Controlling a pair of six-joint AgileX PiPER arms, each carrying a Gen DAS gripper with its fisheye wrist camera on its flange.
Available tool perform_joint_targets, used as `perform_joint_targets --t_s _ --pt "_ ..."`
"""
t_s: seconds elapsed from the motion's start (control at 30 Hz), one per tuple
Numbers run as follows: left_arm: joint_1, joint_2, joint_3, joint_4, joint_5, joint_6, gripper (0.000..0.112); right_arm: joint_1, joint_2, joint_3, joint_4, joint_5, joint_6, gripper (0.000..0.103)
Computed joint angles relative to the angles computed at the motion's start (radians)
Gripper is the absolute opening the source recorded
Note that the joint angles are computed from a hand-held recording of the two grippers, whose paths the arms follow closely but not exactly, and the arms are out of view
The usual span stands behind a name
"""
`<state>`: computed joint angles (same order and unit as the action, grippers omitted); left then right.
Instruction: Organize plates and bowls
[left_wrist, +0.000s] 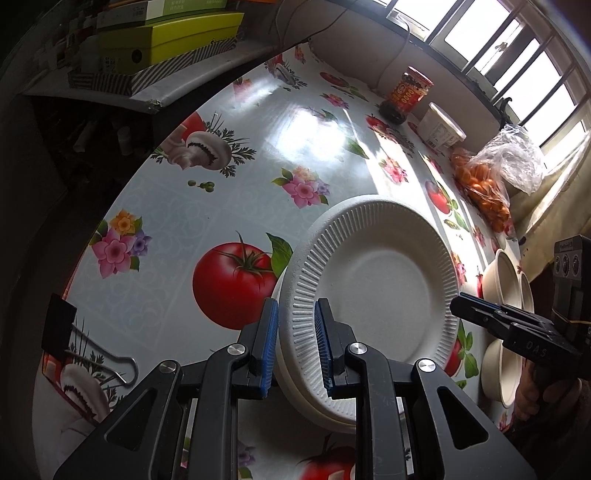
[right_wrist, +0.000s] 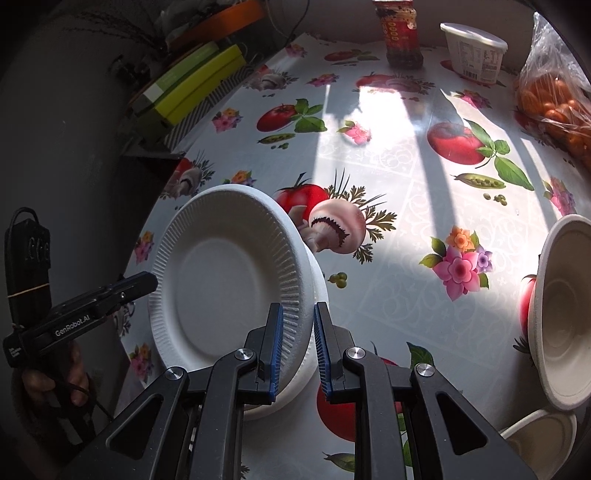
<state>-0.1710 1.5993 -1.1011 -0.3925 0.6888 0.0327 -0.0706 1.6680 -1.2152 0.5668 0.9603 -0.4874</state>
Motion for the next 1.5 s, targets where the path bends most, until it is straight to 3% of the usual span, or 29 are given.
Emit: perform_joint_targets --t_s 1.5 --pt "-0.006 0.019 0.029 -0.001 -0.01 -0.001 0.021 0.04 -0.008 0.049 -0.058 -0.066 0.036 0.018"
